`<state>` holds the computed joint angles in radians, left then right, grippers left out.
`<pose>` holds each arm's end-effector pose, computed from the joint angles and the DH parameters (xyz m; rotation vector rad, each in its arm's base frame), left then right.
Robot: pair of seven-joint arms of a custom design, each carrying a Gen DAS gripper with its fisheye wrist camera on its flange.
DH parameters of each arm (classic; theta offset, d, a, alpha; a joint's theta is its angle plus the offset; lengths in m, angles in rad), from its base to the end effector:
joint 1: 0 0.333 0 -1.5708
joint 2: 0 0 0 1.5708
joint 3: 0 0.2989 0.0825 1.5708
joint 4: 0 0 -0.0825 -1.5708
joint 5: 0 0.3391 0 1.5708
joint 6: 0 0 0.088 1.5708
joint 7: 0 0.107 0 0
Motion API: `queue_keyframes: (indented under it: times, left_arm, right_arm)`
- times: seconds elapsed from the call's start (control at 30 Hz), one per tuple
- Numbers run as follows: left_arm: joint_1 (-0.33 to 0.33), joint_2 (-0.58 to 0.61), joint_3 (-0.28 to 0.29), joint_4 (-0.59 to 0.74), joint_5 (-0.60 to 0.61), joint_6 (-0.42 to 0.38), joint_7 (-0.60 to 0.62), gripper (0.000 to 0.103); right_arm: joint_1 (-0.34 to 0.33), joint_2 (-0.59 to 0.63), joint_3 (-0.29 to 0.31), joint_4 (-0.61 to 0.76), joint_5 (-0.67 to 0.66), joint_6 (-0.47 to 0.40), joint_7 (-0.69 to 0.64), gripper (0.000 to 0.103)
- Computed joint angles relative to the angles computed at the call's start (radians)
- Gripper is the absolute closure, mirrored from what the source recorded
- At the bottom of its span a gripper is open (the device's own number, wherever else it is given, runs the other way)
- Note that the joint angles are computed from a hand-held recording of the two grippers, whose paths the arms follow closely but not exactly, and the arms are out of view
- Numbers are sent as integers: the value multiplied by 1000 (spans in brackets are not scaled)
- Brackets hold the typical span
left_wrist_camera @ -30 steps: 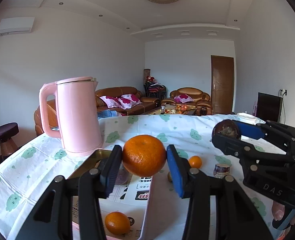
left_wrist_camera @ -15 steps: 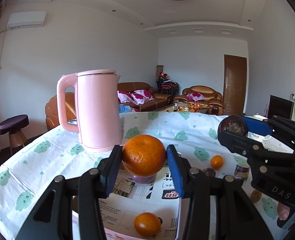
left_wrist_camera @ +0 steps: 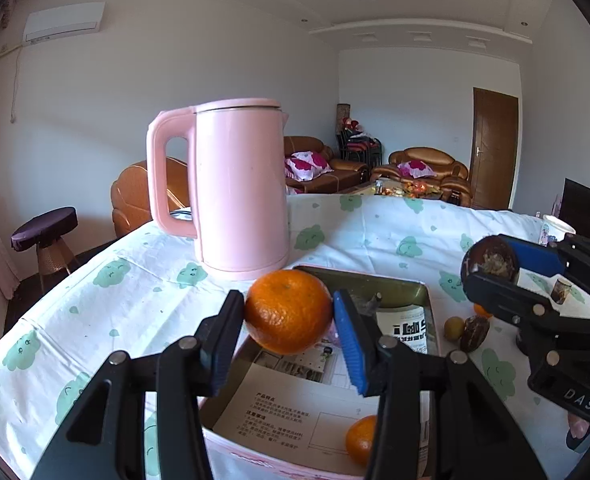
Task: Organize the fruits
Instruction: 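Lower the orange into the tin while the right gripper lowers the dark brown fruit, then open the left gripper to drop the orange while the right gripper releases the dark fruit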
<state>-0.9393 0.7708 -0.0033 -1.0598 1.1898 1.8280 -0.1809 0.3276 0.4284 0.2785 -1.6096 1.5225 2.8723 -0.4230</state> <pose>0.4830 -0.5354 0.4244 -1.7647 1.0857 -0.7072 0.5823 0.3007 0.4394 -1.9810 0.4210 -0.5532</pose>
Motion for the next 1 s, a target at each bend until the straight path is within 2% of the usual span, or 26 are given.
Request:
queue_keyframes:
  times: [0.27, 0.73, 1.0]
  left_arm:
    - [22, 6, -11, 3, -42, 17, 43, 55]
    - [48, 7, -18, -1, -90, 33, 75, 55]
    - [66, 5, -27, -3, -123, 51, 98, 55]
  right_arm:
    - [17, 41, 2, 19, -146, -21, 136, 60]
    - [22, 94, 36, 44, -296, 5, 252, 59]
    - [37, 120, 23, 58, -437, 8, 387, 59]
